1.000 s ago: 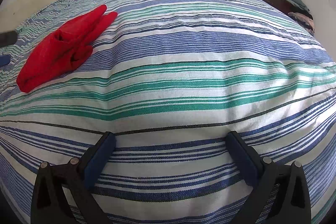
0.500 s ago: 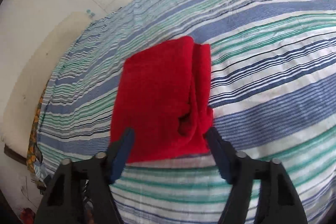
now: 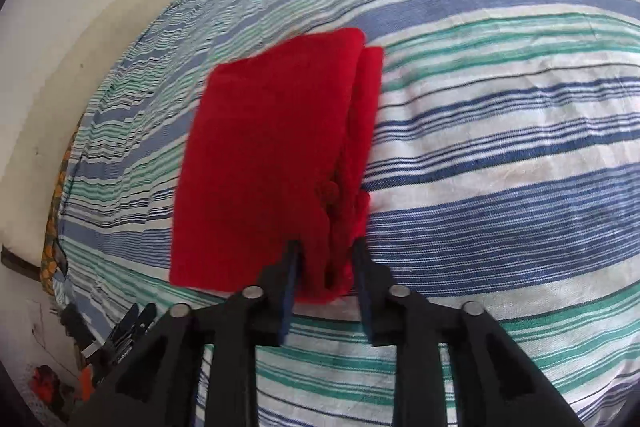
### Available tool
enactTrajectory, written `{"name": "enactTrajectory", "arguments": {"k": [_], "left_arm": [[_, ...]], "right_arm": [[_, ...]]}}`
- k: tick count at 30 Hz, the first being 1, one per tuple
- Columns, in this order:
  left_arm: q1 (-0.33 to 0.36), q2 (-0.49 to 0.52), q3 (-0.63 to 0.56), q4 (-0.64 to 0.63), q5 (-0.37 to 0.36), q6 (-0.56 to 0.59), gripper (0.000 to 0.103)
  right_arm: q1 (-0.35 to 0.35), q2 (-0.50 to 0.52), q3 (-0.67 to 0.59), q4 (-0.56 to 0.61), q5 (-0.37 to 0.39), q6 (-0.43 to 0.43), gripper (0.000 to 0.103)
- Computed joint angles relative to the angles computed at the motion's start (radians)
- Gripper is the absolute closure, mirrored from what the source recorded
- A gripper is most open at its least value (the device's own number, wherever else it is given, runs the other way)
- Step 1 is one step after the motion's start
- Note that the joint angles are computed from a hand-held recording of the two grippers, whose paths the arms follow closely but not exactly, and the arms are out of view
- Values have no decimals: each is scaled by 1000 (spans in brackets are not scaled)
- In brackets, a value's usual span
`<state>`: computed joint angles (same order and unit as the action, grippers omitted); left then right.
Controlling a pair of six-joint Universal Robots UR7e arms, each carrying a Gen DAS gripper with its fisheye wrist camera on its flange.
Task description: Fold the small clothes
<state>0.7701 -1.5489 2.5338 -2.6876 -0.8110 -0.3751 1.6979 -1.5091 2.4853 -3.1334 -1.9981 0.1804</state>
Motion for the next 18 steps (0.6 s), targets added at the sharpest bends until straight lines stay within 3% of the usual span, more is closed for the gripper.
{"name": "enactTrajectory", "arguments": {"k": [3,6,9,10,11,12,14,16,18], "left_arm": [[-1,19,-1,-11,13,9,1],[2,20,-1,-17,9,11,1],[4,25,-2,-24,9,15,1],[4,25,-1,-27,8,16,1],[6,26,0,-35,6,21,1],[8,29,2,-48,5,26,1],[11,30,11,-75,3,40,1],[12,35,9,-74,7,42,1],[12,32,9,-72,6,44,1]], "right_arm": [[9,-28,-50,21,-4,-19,65],[-32,48,-151,40,24,-31,65],[-103,134,-231,61,50,40,65],[-122,157,-246,67,53,65,71],[-132,168,-246,52,54,73,94],[-130,169,-232,5,55,65,98],[-112,164,-197,-88,24,44,98],[-113,172,-193,-50,-46,61,98],[-128,189,-209,-6,-68,43,97]]}}
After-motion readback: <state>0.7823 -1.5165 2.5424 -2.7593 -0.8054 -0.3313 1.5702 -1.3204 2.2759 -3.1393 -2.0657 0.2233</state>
